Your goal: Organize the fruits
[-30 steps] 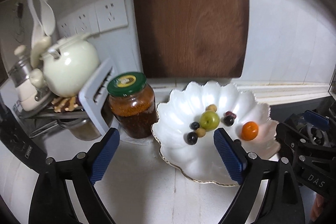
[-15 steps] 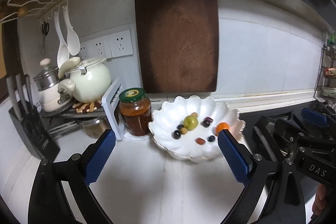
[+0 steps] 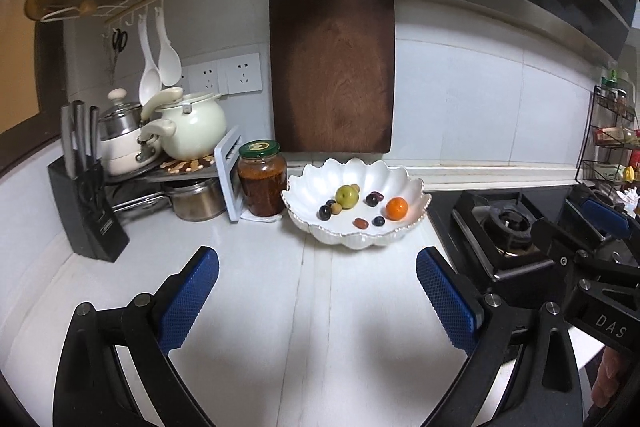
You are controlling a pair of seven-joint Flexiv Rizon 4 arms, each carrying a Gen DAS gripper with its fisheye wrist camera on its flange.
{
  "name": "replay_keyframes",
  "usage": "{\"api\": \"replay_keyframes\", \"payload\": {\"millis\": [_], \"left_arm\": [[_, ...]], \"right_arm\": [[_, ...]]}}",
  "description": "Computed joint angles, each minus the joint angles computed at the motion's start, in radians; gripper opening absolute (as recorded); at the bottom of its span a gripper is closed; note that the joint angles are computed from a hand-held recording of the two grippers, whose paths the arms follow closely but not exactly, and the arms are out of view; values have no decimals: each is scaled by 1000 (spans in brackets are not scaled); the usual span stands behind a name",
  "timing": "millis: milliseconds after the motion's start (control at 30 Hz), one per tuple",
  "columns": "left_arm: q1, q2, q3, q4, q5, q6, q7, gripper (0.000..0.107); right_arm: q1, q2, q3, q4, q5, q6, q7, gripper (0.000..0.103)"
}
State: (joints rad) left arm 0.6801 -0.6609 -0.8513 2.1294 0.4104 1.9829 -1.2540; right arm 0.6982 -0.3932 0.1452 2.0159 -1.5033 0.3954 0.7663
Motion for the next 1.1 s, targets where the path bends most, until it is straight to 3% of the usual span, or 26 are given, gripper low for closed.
{"api": "replay_keyframes", "payload": {"millis": [333,667,1100], "left_arm": [[218,42,-131,161,99,47,-10,101],[373,47,-231,266,142,73,24,103],[498,17,-339,351,112,75,101,103]], "right_arm": [[104,6,52,22,70,-128,62,86],[180,-2,81,18,139,-195,99,86],[240,-7,96,9,187,-253,108,86]]}}
